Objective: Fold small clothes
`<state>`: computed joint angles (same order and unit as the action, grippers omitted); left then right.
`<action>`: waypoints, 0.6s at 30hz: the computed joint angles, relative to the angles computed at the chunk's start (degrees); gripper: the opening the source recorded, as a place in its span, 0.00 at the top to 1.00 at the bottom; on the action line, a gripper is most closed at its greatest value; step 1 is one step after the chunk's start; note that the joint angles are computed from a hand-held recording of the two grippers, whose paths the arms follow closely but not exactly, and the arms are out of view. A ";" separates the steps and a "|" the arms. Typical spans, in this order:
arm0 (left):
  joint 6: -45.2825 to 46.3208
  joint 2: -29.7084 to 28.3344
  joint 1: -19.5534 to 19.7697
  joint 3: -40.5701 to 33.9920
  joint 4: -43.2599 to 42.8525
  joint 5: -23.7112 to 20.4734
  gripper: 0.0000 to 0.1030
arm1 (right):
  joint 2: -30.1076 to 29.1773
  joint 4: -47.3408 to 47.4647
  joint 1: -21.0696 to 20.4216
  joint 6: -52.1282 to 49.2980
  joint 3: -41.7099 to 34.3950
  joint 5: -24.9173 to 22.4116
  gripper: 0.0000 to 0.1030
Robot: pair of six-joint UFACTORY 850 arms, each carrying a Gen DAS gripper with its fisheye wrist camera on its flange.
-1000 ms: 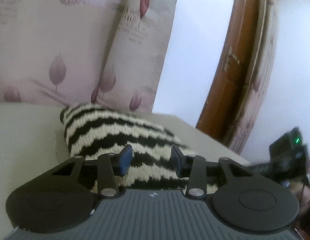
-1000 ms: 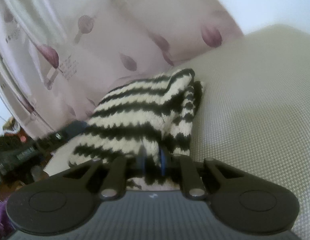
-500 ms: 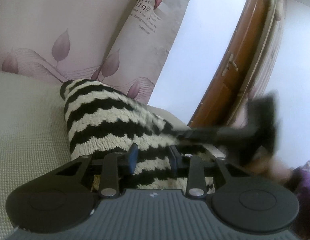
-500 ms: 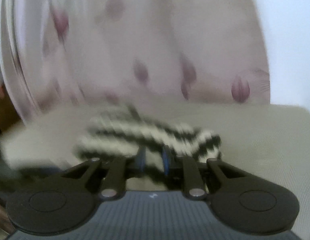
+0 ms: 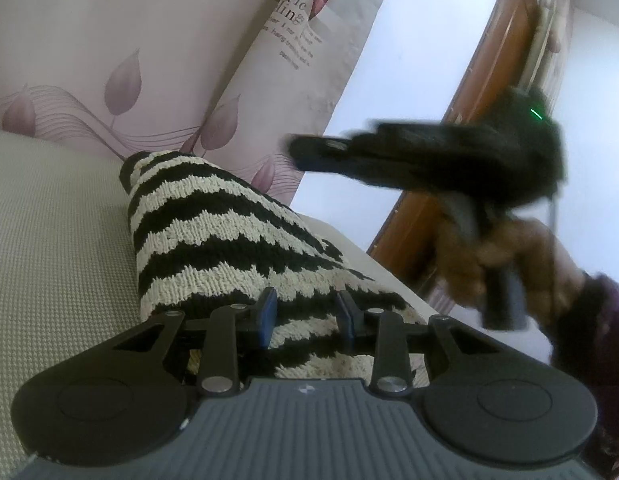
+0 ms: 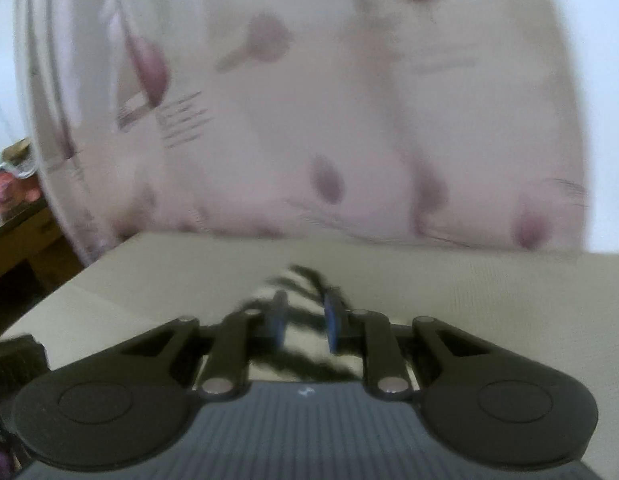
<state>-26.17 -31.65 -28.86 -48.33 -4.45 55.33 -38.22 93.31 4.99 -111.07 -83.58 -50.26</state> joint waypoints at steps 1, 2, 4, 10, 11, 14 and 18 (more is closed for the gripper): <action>-0.16 0.03 -0.07 0.00 -0.02 0.00 0.65 | -1.20 -1.86 1.18 1.56 -2.13 0.47 0.82; -0.10 0.09 -0.14 0.11 -0.14 0.10 0.65 | -2.75 -4.52 2.22 3.69 -4.58 0.84 0.82; 0.62 0.20 -0.39 0.29 -0.82 0.23 0.65 | -6.60 -12.59 4.16 10.24 -10.04 2.19 0.83; -0.42 0.25 -0.06 0.45 0.57 0.39 0.64 | -11.93 -17.92 5.71 16.35 -14.90 6.05 0.83; -0.39 0.23 -0.06 0.37 0.71 0.25 0.64 | -12.00 -18.71 5.67 17.62 -15.38 5.57 0.83; 0.36 0.22 -0.22 0.31 0.47 0.11 0.63 | -10.87 -16.88 4.03 21.38 -15.08 1.80 0.80; 0.39 0.18 -0.18 0.23 0.46 0.06 0.63 | -2.59 -4.56 -0.64 7.42 -1.30 0.69 0.79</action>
